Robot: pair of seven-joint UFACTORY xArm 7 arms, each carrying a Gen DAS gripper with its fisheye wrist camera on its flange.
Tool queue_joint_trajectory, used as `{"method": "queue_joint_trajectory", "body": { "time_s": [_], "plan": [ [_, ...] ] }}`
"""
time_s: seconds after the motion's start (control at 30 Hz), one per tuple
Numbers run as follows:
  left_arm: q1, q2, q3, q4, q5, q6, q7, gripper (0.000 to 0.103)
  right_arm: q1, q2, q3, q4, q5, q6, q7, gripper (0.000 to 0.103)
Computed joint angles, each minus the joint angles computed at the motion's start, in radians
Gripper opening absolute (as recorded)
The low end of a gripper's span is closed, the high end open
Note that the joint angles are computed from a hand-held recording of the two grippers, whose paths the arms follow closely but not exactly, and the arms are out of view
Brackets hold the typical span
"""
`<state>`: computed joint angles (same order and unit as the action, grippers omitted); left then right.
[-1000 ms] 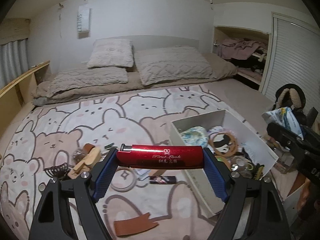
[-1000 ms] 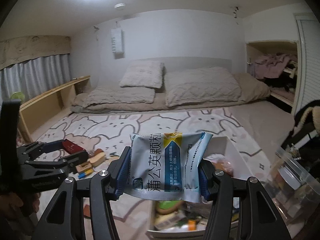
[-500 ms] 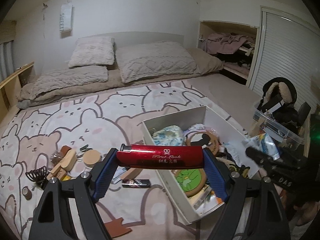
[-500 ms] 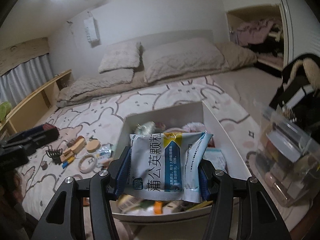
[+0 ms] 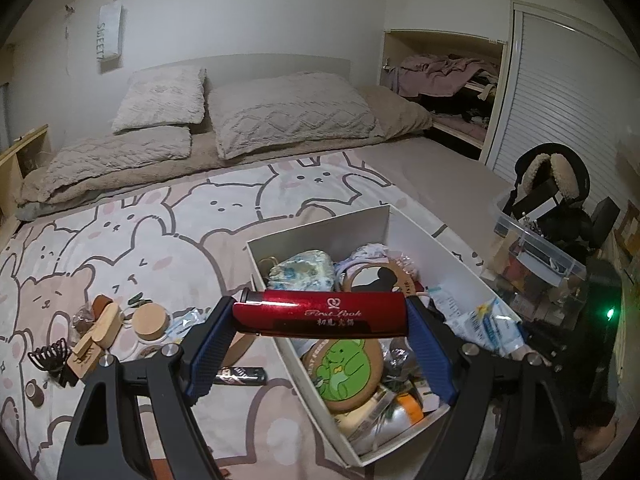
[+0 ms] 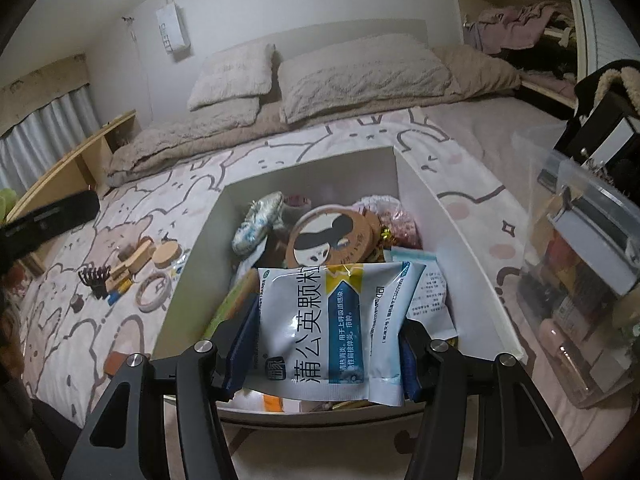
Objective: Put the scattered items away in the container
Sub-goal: 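Carry the lighter and sachet over the white box with both tools, then open the right tool over the box while the left tool lowers the lighter inside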
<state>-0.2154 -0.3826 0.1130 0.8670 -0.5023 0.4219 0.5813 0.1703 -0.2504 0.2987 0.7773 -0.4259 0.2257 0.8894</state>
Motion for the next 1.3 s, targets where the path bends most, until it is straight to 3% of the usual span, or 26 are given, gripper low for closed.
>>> {"method": "queue_joint_trajectory", "body": {
  "time_s": [0.07,0.17,0.27,0.73,1.0,1.2,1.3],
  "plan": [
    [-0.003,0.017,-0.005,0.016,-0.004,0.011,-0.011,0.083,0.015,0.009,-0.013,-0.003,0.02,0.001,-0.024,0.074],
    [-0.002,0.05,-0.02,0.045,-0.007,0.029,-0.03,0.083,-0.006,0.001,0.005,-0.016,-0.016,-0.012,0.003,0.077],
    [-0.001,0.075,-0.035,0.068,-0.014,0.032,-0.042,0.083,0.02,-0.002,-0.02,-0.024,0.026,-0.009,-0.038,0.086],
    [0.024,0.217,-0.12,0.176,0.046,0.082,-0.131,0.083,0.096,-0.029,-0.086,-0.051,0.238,-0.035,-0.254,0.086],
    [0.031,0.331,-0.172,0.279,0.123,0.165,-0.192,0.083,0.099,-0.053,-0.097,-0.076,0.312,-0.033,-0.323,0.086],
    [0.034,0.444,-0.2,0.405,0.217,0.248,-0.196,0.083,0.122,-0.069,-0.133,-0.096,0.382,-0.055,-0.384,0.086],
    [0.036,0.481,-0.213,0.445,0.26,0.253,-0.131,0.083,0.127,-0.073,-0.139,-0.105,0.407,-0.072,-0.404,0.086]
  ]
}}
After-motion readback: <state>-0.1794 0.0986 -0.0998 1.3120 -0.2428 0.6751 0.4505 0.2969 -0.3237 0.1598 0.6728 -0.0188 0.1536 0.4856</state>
